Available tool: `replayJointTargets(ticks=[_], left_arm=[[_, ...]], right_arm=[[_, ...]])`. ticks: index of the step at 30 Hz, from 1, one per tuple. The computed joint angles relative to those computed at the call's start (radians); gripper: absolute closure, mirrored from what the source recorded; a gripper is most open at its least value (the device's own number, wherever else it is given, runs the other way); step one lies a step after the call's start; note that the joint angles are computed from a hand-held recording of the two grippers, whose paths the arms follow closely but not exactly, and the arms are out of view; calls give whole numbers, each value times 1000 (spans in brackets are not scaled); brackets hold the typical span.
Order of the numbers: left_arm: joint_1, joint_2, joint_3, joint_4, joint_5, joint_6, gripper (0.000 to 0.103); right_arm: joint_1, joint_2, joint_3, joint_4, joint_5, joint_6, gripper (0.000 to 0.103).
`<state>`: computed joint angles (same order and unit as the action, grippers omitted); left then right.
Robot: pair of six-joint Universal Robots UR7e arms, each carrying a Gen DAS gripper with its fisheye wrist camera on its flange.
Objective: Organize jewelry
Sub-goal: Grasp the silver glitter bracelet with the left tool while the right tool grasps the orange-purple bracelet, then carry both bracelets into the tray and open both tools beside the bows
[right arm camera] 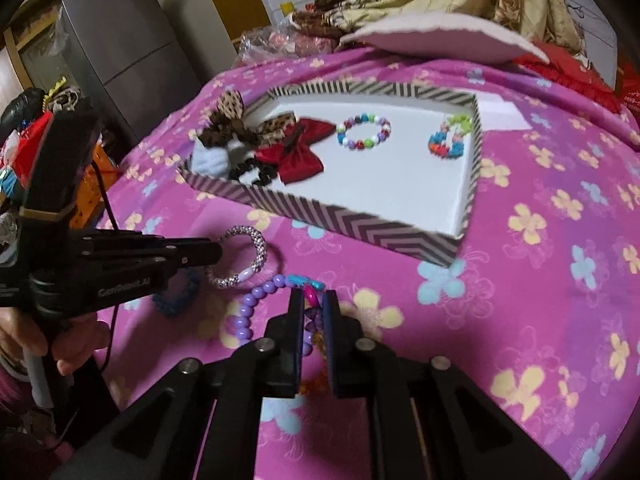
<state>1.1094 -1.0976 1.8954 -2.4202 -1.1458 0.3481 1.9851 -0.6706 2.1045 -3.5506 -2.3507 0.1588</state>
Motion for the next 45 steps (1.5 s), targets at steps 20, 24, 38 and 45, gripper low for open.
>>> replayJointTargets(ticks=[20, 24, 38, 45], left_arm=[[-56, -63, -2, -74, 14, -37, 83], [-69, -65, 1, -93, 30, -34, 83], [-95, -49, 10, -127, 56, -22, 83], [-97, -22, -4, -136, 68, -22, 83]], right_arm=[[101, -95, -49, 46, -118, -55, 94], [100, -99, -60, 57, -129, -59, 94], [81, -104, -80, 81, -140, -72, 94], [62, -108, -96, 86, -134, -91, 94]])
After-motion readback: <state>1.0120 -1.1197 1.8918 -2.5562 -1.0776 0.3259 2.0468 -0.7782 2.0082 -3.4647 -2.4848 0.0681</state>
